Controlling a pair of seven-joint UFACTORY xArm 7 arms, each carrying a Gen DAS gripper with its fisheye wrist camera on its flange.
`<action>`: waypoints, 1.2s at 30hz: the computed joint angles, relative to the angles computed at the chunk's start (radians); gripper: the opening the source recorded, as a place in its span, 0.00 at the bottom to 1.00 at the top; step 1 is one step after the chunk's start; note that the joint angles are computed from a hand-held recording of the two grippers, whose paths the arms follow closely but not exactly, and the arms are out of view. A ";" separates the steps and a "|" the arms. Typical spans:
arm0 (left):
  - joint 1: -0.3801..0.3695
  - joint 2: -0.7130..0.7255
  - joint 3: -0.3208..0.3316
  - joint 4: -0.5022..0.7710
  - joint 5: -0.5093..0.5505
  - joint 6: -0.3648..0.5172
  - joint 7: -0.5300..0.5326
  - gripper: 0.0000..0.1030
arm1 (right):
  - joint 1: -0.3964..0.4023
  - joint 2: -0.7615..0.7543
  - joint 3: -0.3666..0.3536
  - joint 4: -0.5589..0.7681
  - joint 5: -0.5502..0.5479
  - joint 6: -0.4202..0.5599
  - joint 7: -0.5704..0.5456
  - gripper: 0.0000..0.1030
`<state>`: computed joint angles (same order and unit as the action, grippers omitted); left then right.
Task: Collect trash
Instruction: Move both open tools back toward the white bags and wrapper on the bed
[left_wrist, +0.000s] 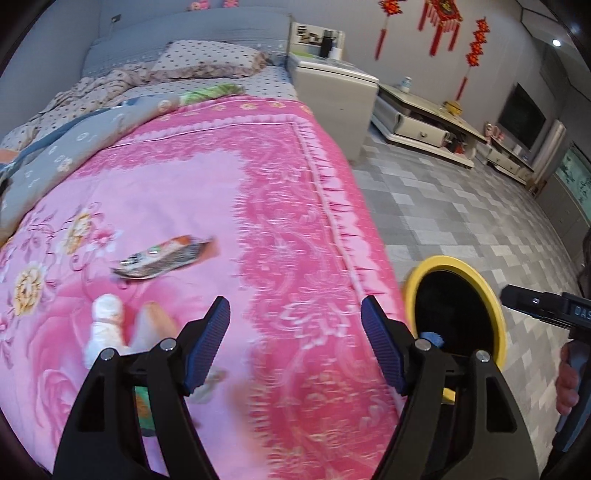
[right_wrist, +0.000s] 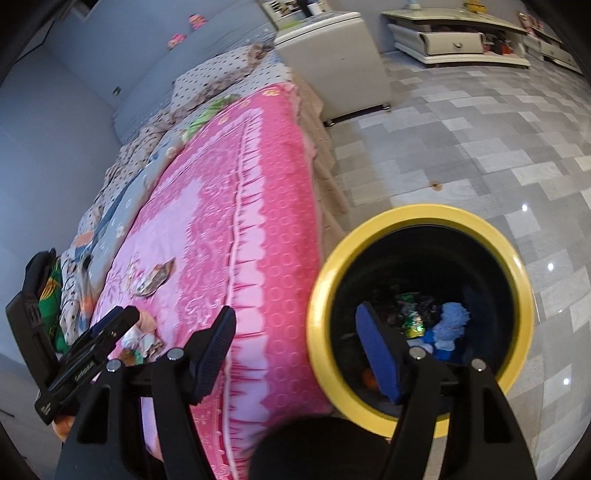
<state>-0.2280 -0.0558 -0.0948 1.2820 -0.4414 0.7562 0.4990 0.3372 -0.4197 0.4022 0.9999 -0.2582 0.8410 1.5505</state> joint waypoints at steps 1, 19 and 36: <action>0.011 0.007 0.011 0.006 0.009 -0.004 0.006 0.68 | 0.000 0.023 0.005 0.021 -0.005 -0.005 -0.007 0.63; 0.189 0.173 0.064 0.114 0.166 -0.051 -0.029 0.67 | 0.203 0.529 -0.089 0.481 -0.110 -0.060 -0.184 0.63; 0.237 0.274 0.043 0.181 0.155 0.018 -0.041 0.68 | 0.351 0.811 -0.215 0.793 0.026 -0.036 -0.437 0.63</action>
<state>0.0086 0.2185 -0.0514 1.4630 -0.2866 0.7739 0.4579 0.6885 0.3912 0.1870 1.7932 -0.2320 0.8050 1.1138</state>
